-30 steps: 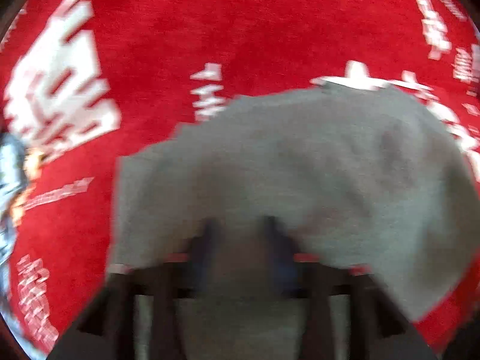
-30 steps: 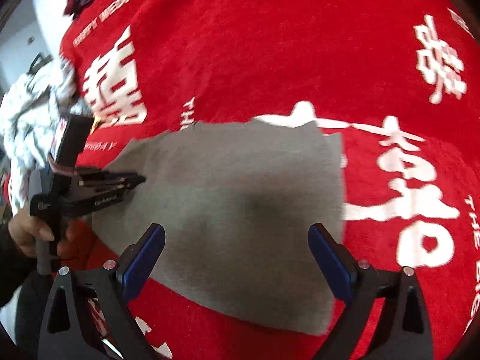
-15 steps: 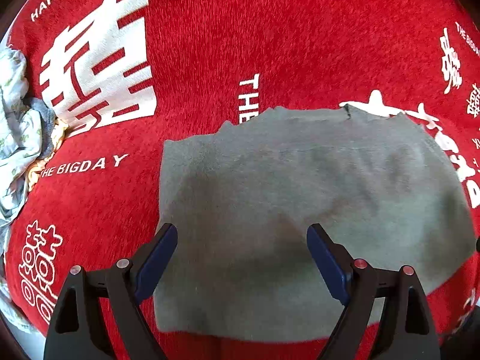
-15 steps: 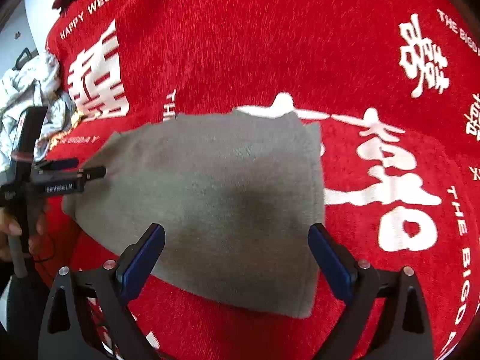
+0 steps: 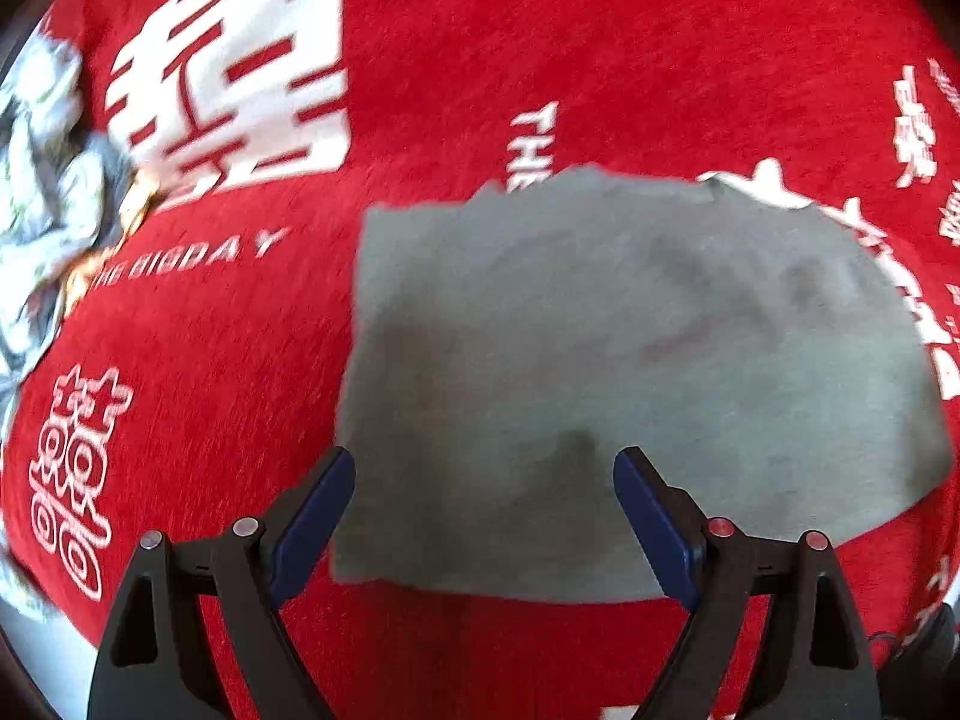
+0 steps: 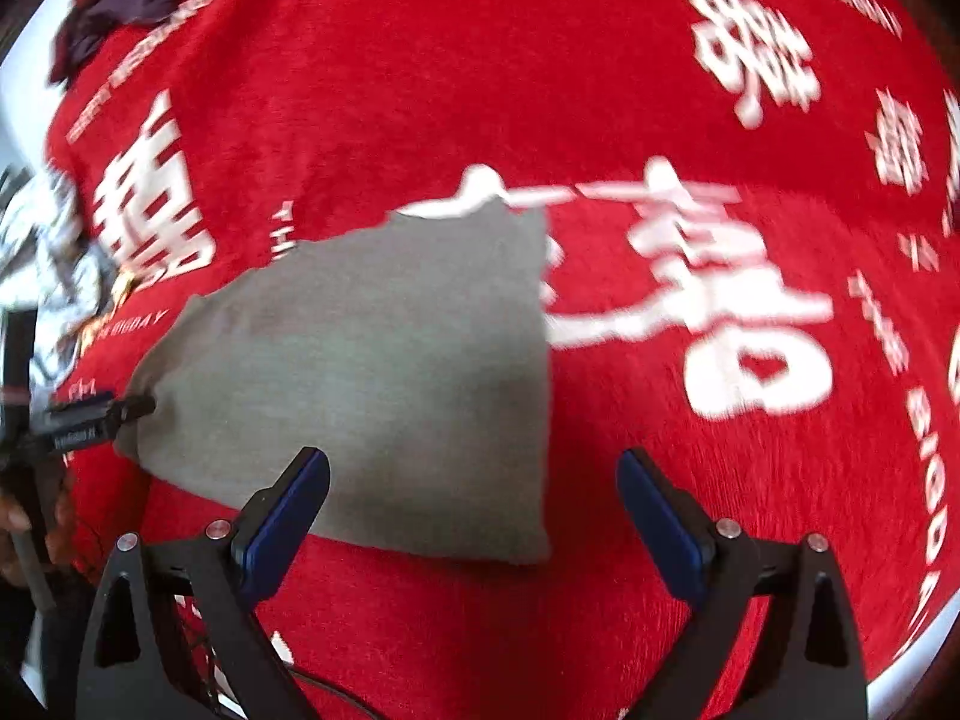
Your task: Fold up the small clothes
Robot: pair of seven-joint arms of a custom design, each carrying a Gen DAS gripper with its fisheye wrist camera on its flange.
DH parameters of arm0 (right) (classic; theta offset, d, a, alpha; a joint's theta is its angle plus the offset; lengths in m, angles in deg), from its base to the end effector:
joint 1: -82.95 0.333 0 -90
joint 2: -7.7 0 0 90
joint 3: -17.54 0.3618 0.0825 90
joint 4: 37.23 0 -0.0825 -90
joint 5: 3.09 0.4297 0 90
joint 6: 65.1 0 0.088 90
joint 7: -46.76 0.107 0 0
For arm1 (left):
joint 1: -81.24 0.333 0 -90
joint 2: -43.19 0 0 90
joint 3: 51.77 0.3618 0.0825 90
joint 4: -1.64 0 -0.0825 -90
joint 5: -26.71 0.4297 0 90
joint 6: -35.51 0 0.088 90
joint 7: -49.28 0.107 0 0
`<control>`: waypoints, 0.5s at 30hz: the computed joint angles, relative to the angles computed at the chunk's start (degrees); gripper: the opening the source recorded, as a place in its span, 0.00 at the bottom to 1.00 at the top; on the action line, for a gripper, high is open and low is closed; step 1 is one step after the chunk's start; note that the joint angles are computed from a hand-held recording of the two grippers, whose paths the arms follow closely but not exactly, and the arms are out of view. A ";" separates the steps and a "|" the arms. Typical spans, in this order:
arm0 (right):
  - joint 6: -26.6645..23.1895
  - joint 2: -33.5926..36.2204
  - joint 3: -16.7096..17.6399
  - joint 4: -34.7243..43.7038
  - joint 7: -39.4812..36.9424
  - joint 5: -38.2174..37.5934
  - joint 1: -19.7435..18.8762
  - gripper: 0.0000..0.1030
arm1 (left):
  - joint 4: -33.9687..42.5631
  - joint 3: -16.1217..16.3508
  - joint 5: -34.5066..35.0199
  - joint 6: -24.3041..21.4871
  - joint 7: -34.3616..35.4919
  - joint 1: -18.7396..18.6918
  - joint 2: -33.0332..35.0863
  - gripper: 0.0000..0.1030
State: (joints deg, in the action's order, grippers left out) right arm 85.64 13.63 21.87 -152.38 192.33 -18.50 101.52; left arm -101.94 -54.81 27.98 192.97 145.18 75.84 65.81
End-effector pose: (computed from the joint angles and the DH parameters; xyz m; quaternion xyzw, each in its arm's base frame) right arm 0.6051 0.2611 0.4832 -0.5431 0.7952 -0.1147 0.2439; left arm 0.7340 -0.1053 0.4026 -0.5874 0.7630 -0.1966 0.1847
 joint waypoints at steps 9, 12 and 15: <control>1.31 0.35 0.34 -0.21 0.10 0.21 0.10 0.95 | -0.67 -1.24 -0.75 0.19 1.32 0.42 -0.42 0.86; 2.92 2.63 0.93 2.22 -2.08 1.92 0.35 0.95 | 0.72 -4.05 -5.27 -1.32 4.31 1.70 0.02 0.86; 3.50 6.19 1.22 6.29 -5.00 2.00 1.04 0.95 | 2.78 -5.41 -7.17 -1.07 7.23 1.00 1.14 0.86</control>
State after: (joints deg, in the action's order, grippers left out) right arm 89.14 19.82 23.09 -146.08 187.33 -16.51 102.55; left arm -99.16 -60.22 20.81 191.90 152.41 76.84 66.95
